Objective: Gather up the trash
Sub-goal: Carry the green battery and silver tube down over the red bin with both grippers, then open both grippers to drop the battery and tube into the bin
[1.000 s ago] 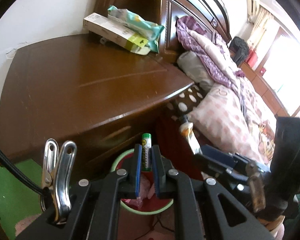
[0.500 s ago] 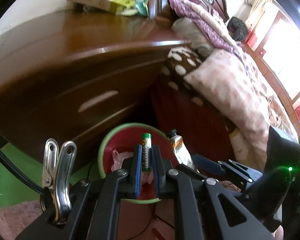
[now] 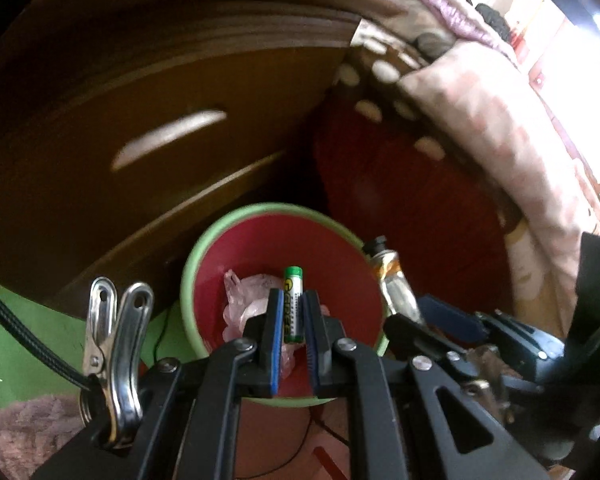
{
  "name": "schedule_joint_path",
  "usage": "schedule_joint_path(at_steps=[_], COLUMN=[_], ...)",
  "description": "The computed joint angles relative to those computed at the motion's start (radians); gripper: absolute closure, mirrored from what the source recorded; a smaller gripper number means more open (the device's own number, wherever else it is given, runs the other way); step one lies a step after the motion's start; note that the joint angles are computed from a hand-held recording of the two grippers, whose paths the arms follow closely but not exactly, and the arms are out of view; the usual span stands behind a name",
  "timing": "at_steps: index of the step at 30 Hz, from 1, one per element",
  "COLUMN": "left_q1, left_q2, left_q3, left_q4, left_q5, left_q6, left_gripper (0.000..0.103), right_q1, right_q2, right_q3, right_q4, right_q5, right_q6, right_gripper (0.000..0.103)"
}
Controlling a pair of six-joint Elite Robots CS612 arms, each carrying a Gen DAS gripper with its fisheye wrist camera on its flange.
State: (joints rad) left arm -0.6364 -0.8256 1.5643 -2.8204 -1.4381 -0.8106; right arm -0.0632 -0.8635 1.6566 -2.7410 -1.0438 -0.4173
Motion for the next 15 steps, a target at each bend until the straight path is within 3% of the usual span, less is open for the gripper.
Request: schedule_joint_path(at_steps=[15], left_q1=[0.003], left_q2=[0.047], left_q3=[-0.039], left_q4=[0.066], left_q5=[-0.020], left_q6=[0.018], left_gripper=[0.093], right_q1=[0.003], right_q2=[0.022], right_q3=[-0.032], right_q4=[0.064], right_q5=[-0.028], right_q6=[0.054], right_gripper=[0.065])
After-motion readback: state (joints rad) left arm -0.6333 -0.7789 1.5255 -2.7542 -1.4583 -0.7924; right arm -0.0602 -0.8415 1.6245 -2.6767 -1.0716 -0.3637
